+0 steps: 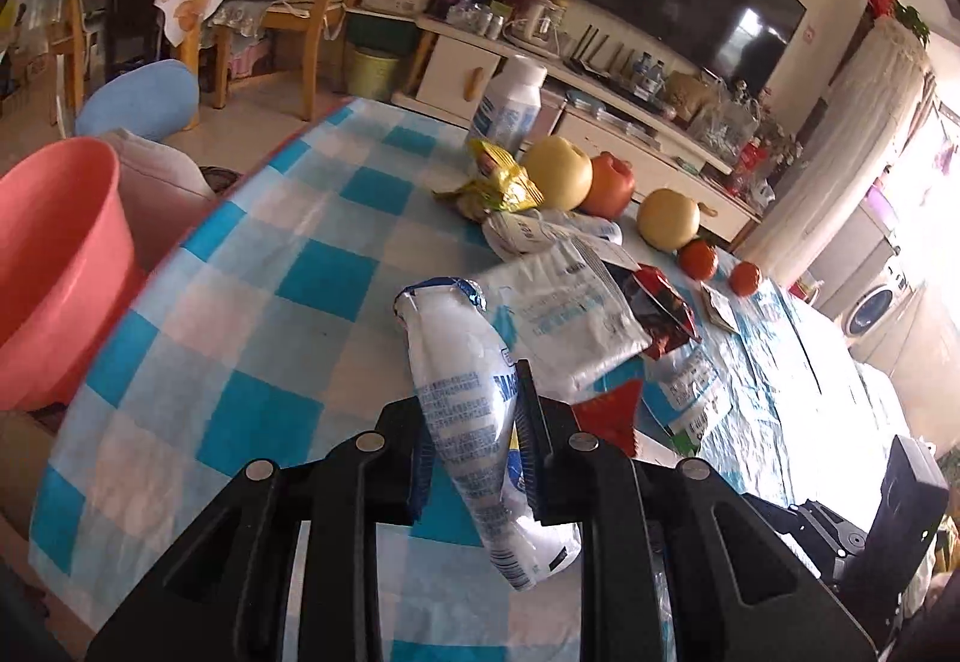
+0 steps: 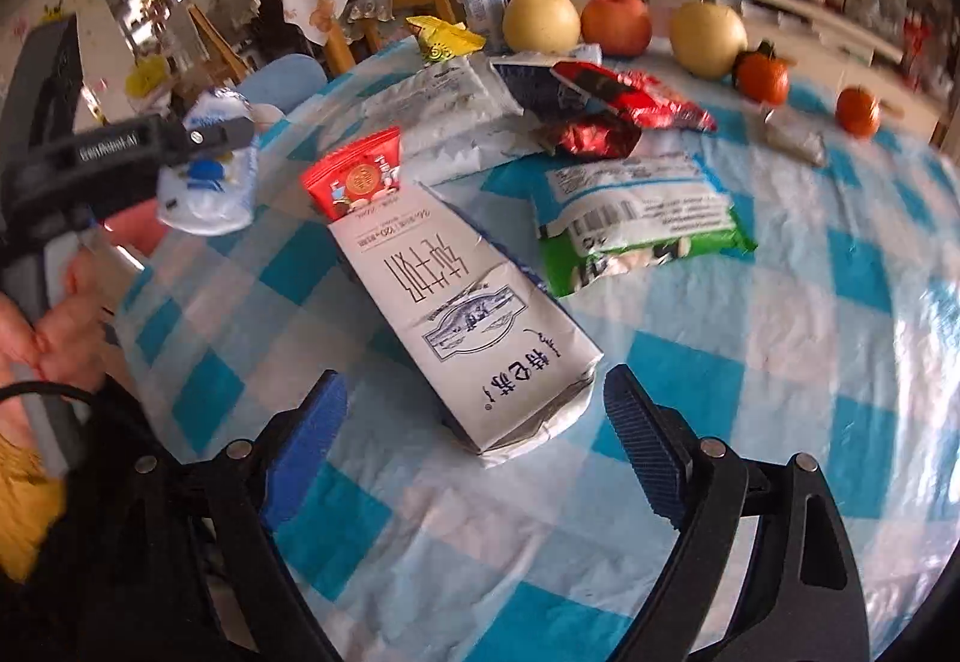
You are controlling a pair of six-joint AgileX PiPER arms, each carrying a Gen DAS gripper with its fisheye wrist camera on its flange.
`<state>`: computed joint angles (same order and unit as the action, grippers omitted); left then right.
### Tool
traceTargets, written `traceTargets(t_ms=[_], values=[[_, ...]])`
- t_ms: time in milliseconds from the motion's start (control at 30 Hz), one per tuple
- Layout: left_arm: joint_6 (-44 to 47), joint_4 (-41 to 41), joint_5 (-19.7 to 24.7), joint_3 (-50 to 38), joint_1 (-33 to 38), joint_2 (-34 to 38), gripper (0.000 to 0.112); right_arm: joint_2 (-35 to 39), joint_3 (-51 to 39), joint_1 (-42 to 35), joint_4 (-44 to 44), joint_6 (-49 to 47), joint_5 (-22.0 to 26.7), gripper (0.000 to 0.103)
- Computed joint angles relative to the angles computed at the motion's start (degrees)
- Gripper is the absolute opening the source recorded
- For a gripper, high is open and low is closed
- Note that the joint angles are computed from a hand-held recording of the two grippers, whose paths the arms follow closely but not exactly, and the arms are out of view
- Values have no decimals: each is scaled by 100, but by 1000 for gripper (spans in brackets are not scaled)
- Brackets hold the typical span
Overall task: Collect trash
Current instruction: 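Lift the yogurt bottle with the left tool while the right tool grasps the white milk carton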
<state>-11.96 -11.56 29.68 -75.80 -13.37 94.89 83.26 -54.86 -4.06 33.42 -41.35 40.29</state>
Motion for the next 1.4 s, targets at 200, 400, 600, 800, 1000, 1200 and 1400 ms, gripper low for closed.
traceTargets(t_ms=[200, 400, 600, 800, 1000, 1200, 1400], values=[[453, -276, 45, 41, 242, -90, 25, 109, -40, 77, 131, -183, -485, 88], [849, -540, 49, 117, 308, -95, 25, 765, -499, 624, -635, 251, -645, 88], [1053, -708, 43, 158, 355, -100, 25, 962, -665, 580, -568, 165, -428, 70], [1092, -729, -2, 189, 353, -130, 25, 655, -425, 734, -953, 390, -536, 62], [1366, -1009, -126, 357, 467, -306, 25, 44, 24, 872, -1686, 1352, -976, 61], [1536, -1063, -199, 468, 607, -571, 25, -565, 291, 1116, -2687, 2684, -1352, 61], [1779, -1268, -219, 453, 1046, -762, 25, -794, -125, 1448, -2298, 2954, -1061, 61]])
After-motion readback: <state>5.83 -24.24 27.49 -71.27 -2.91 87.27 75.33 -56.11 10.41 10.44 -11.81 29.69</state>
